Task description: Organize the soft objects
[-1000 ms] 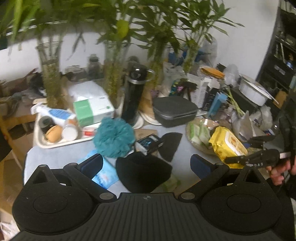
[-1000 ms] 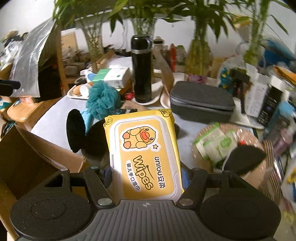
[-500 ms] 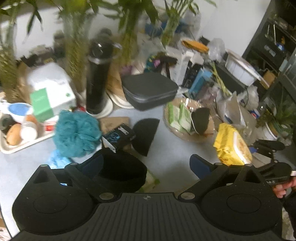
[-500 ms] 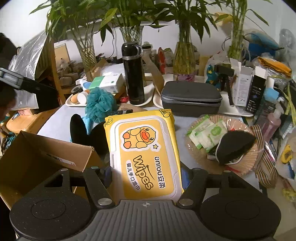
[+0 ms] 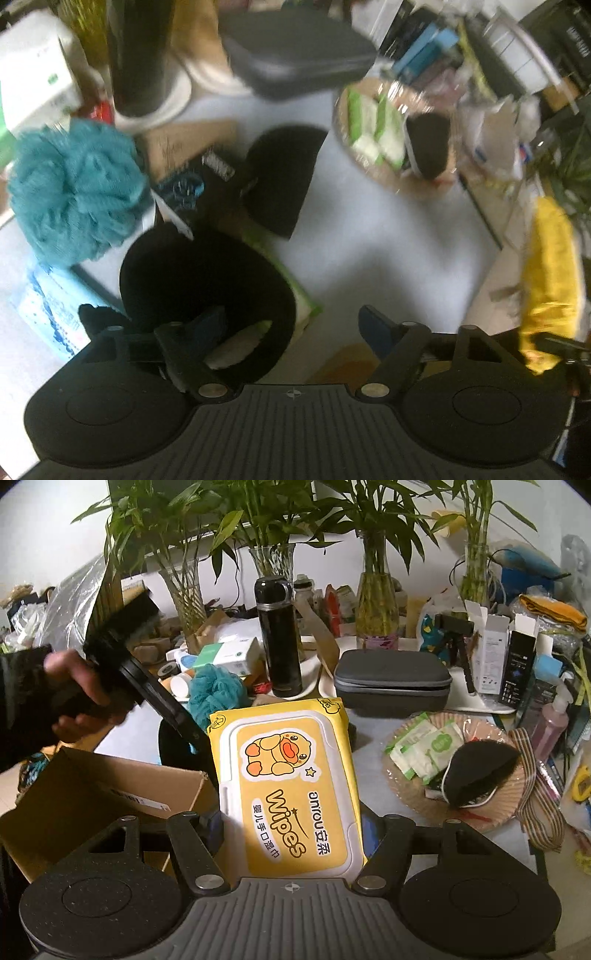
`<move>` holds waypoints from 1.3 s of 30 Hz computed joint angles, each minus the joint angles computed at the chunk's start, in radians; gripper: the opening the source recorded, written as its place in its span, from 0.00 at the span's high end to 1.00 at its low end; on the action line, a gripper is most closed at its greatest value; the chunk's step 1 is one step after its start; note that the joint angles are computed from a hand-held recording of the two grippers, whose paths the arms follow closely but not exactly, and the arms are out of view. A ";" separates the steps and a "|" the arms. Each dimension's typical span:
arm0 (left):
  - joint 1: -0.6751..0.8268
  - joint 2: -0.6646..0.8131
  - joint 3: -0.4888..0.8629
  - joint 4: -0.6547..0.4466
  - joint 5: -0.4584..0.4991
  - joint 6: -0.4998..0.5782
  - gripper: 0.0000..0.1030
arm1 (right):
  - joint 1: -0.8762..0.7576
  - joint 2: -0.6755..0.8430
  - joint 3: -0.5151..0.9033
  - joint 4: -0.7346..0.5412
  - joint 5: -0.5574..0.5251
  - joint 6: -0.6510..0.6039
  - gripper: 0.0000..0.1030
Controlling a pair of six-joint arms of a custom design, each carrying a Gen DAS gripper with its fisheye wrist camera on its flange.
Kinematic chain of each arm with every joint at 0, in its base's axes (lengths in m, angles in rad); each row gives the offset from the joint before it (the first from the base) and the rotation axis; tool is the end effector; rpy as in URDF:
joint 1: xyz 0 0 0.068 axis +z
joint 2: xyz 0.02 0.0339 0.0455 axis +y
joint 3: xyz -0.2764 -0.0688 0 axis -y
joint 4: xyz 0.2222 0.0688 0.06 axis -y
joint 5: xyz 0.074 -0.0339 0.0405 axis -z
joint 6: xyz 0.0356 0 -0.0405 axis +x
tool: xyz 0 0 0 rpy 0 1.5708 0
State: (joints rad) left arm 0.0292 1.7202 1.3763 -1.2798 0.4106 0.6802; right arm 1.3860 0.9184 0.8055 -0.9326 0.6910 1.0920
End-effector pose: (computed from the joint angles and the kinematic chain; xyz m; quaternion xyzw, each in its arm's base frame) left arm 0.2852 -0.0059 0.2619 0.3078 0.9290 -0.2001 0.0465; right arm 0.0463 0.1242 0.2800 -0.0461 0.9117 0.1244 0.3888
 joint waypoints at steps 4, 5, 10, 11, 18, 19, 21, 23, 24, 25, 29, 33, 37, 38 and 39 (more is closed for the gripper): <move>-0.026 0.036 -0.006 0.004 -0.040 -0.001 0.40 | 0.006 -0.008 -0.007 0.004 0.005 0.017 0.33; -0.033 0.041 -0.008 0.005 -0.051 0.002 0.48 | 0.006 -0.008 -0.008 0.006 0.006 0.018 0.33; -0.044 0.014 -0.047 0.026 -0.124 0.030 0.83 | 0.007 -0.011 -0.011 0.008 0.009 0.022 0.33; -0.031 0.000 -0.052 0.026 -0.114 0.042 0.84 | 0.009 -0.010 -0.010 0.006 0.012 0.026 0.33; 0.094 -0.102 -0.051 0.021 -0.051 0.094 0.90 | 0.021 0.002 -0.004 0.000 0.037 0.053 0.33; 0.119 -0.111 -0.044 0.014 -0.035 0.102 0.90 | 0.025 0.006 -0.002 -0.004 0.042 0.062 0.33; 0.167 -0.125 -0.031 0.000 -0.005 0.125 0.91 | 0.032 0.020 0.008 -0.016 0.054 0.077 0.33; 0.202 -0.151 -0.032 -0.002 0.028 0.137 0.91 | 0.047 0.031 0.020 -0.032 0.066 0.097 0.33; 0.214 -0.165 -0.037 0.001 0.044 0.138 0.91 | 0.054 0.033 0.025 -0.036 0.068 0.109 0.33; 0.233 -0.180 -0.039 -0.004 0.063 0.148 0.91 | 0.061 0.036 0.028 -0.039 0.069 0.121 0.33; 0.312 -0.231 -0.025 -0.027 0.116 0.183 0.91 | 0.089 0.062 0.056 -0.062 0.081 0.152 0.33; 0.399 -0.262 0.010 -0.066 0.183 0.224 0.91 | 0.118 0.091 0.103 -0.087 0.103 0.158 0.33; 0.484 -0.275 0.077 -0.139 0.264 0.267 0.91 | 0.152 0.128 0.176 -0.133 0.135 0.169 0.33; 0.504 -0.278 0.097 -0.164 0.281 0.280 0.91 | 0.163 0.139 0.197 -0.148 0.145 0.175 0.33; 0.524 -0.278 0.121 -0.194 0.297 0.295 0.91 | 0.172 0.146 0.213 -0.160 0.153 0.181 0.33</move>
State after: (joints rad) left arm 0.5536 1.4426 1.4972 -1.4734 0.7081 0.9754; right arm 1.5583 1.0645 1.0185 -1.0922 0.8438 1.2728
